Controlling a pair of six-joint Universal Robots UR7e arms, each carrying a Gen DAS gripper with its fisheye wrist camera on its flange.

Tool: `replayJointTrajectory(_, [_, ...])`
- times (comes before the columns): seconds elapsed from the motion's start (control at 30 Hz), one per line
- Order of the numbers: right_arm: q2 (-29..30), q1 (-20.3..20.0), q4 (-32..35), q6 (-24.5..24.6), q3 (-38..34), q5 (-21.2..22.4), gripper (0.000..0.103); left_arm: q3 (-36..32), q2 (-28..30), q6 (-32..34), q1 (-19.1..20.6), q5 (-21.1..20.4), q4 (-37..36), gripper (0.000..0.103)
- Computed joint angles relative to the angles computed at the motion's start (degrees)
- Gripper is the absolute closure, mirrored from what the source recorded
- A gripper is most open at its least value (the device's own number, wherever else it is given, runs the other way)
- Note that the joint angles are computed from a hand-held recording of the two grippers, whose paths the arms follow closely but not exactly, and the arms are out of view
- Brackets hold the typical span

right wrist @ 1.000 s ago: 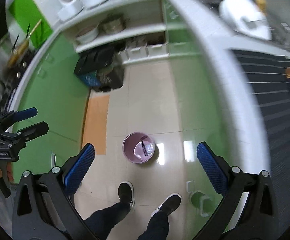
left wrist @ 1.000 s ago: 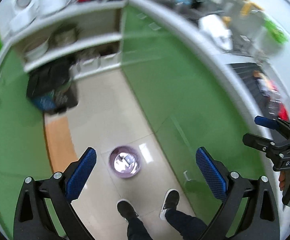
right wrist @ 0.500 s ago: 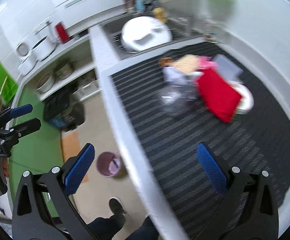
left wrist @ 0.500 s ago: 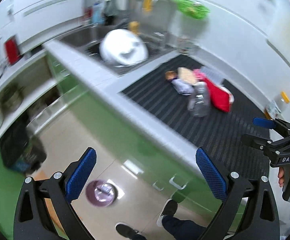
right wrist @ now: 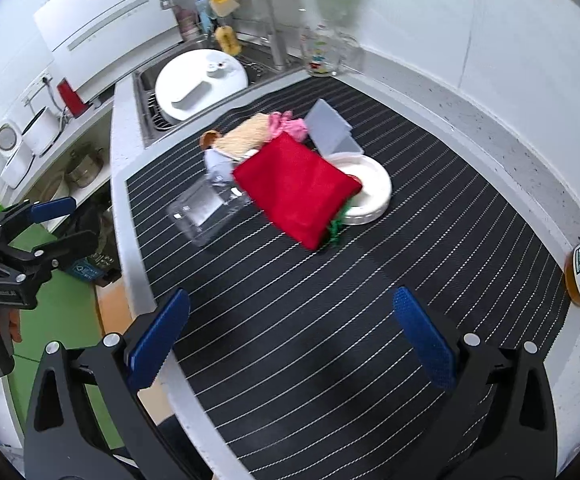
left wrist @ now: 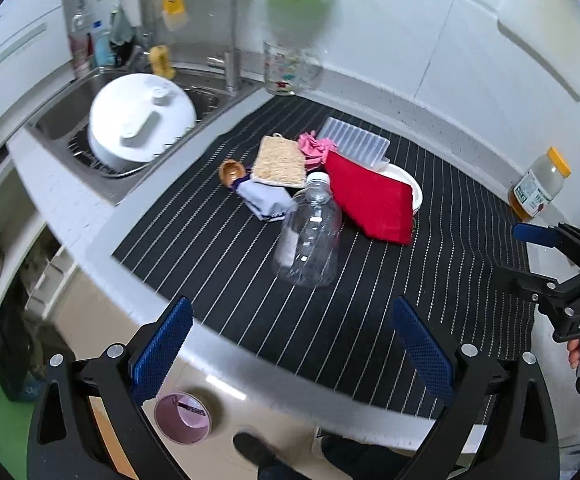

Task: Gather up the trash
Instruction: 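Grasp the clear plastic bottle with the left gripper while the right grasps the red cloth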

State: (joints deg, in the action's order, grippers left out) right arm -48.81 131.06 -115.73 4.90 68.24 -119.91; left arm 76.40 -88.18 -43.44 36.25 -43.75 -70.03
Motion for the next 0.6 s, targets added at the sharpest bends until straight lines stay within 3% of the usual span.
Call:
replayJointTrajectory(0.23, [2.08,-1.19,1.33,3.27,-2.65,-0.96,0.003,-1.94,5.58,10.81,6.22,-3.19,-6.65,0.007])
replayJointTrajectory(0.6, [5.54,-3.01,4.80,6.24,-6.54,-1.61,0.003,-3.08,10.28,18.05,13.07,-8.24,-10.87,0.007])
